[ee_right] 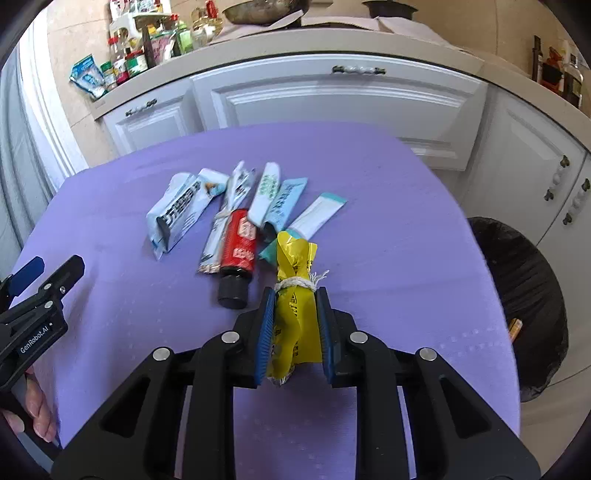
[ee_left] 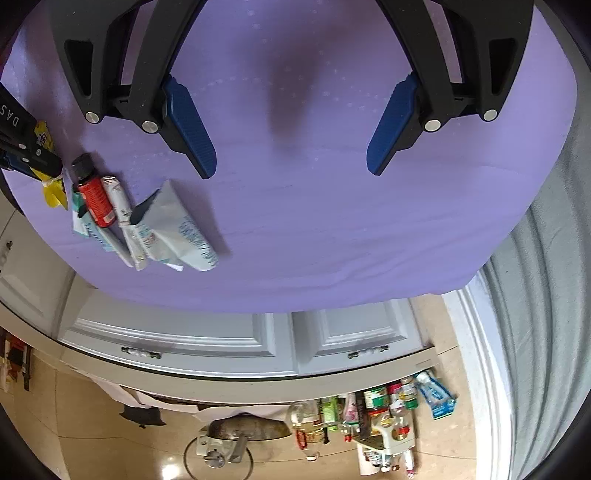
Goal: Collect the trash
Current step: 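Grasp the yellow plastic bag with the right gripper, then grasp the white crumpled wrapper with the left gripper while the right gripper holds the yellow bag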
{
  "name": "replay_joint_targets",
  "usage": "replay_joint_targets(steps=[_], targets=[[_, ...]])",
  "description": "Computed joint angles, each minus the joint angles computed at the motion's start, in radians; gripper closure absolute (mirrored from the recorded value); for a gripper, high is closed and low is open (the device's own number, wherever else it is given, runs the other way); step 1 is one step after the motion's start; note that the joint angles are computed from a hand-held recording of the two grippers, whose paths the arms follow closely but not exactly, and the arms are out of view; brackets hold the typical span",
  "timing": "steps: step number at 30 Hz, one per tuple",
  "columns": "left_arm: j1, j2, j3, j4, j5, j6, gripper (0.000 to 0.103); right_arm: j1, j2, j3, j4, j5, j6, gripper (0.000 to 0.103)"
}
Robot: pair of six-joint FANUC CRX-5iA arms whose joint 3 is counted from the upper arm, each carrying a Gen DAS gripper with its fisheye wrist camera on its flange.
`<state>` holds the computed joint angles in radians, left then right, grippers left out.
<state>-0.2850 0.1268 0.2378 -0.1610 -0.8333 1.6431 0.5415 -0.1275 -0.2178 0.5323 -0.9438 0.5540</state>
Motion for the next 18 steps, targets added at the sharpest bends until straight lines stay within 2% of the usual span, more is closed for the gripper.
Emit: replay_joint_targets(steps=[18], targets=[[-0.041, 0.114, 0.168, 0.044, -0.048, 0.003, 0.022, -0.126, -0.002, -0.007, 0.107, 0.042, 0.016, 0.081]])
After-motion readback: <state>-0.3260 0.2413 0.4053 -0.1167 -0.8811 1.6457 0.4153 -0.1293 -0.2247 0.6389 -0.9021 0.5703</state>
